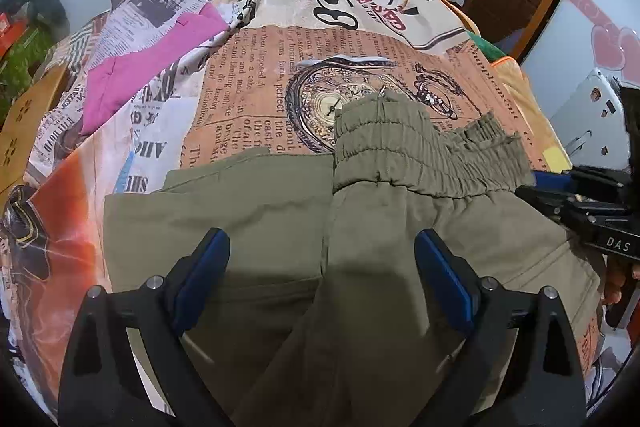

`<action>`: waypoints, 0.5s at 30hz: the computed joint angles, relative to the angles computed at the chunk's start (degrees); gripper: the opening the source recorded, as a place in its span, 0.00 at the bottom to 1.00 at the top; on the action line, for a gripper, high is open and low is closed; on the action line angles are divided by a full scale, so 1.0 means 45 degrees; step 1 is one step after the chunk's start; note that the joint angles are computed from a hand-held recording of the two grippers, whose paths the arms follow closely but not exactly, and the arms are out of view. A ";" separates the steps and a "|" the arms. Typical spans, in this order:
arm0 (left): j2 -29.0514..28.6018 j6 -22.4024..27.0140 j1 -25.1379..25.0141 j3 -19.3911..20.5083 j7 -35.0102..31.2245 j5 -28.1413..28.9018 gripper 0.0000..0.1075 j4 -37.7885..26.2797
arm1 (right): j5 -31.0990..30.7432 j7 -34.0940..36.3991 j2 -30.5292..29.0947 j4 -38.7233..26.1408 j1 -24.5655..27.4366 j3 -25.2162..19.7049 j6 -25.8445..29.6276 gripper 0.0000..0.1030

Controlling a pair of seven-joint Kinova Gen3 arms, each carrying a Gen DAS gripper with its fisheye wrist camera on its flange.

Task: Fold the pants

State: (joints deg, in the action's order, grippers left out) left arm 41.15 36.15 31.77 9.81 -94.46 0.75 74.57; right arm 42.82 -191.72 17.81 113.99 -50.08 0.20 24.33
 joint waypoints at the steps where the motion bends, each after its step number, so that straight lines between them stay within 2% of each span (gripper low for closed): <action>1: -0.0053 -0.0095 0.0072 -0.0065 0.0039 -0.0052 0.89 0.0099 | 0.0078 0.0076 0.0029 -0.0149 -0.0114 -0.0007 0.0329 0.22; 4: -0.0095 -0.0158 0.0119 -0.0096 0.0088 -0.0111 0.89 0.0167 | 0.0581 0.0207 0.0067 -0.0689 -0.0447 -0.0136 0.1546 0.15; 11: -0.0129 -0.0364 0.0078 -0.0090 0.0119 -0.0095 0.89 0.0280 | 0.2161 0.0335 -0.0069 -0.1532 -0.0604 -0.0942 0.3782 0.12; 15: -0.0260 -0.0730 0.0192 -0.0264 0.0379 -0.0208 0.89 0.0597 | 0.2771 0.0327 0.0034 -0.1770 -0.0326 -0.1255 0.4115 0.11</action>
State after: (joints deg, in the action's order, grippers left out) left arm 39.98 32.86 32.63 8.62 -92.75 -0.19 77.25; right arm 55.29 -190.25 17.97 106.02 -51.54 -5.45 42.84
